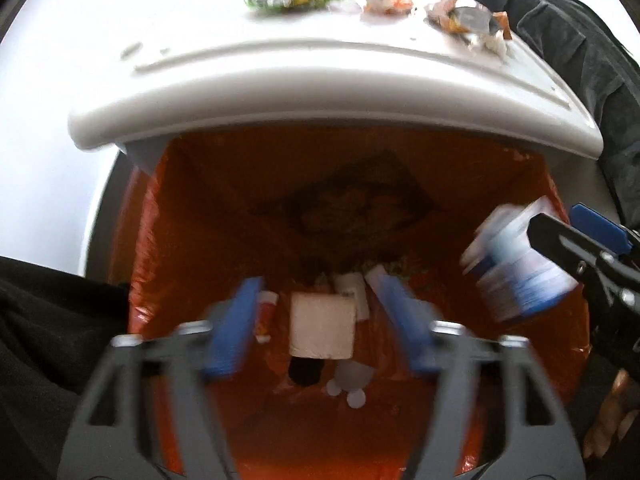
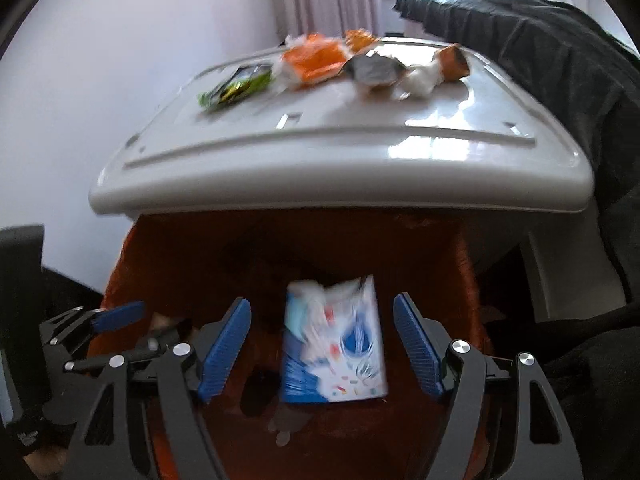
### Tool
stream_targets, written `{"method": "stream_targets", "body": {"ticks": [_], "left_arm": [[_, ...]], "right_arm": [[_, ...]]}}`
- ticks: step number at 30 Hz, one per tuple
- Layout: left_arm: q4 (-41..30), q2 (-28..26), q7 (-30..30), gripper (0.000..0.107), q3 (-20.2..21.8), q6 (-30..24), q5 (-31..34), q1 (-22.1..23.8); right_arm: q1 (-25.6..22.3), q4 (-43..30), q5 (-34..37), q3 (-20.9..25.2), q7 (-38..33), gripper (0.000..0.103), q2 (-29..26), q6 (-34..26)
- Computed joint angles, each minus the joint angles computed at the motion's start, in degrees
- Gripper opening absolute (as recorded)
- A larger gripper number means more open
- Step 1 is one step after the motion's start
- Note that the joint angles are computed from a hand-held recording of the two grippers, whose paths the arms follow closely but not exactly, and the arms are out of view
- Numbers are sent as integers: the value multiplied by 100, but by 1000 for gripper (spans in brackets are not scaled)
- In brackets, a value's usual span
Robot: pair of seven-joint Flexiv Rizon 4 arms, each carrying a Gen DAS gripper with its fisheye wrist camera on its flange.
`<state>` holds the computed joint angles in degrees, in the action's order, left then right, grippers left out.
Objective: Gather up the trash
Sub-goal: 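Drop the wooden block into the bin with the left gripper while the right gripper drops the milk carton, then grasp the white Olei drink pouch with the right gripper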
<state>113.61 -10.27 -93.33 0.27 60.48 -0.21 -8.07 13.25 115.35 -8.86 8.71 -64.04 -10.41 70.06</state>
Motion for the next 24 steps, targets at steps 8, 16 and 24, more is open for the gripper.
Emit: {"method": "stream_targets", "body": {"ticks": [8,16,24], "left_arm": [[-68,34,-54,81,22,193,430,-123],[-93,17,-76,81,23,128,404,-91],[-8,67,-125,87,27,385,256,-72]], "right_arm": [[-38,35,-53,-91,361,72,9,47],[-95,6,37,-75,469,73,-10,-34],[-91,6,-13,-90,558,77,-24,-50]]}}
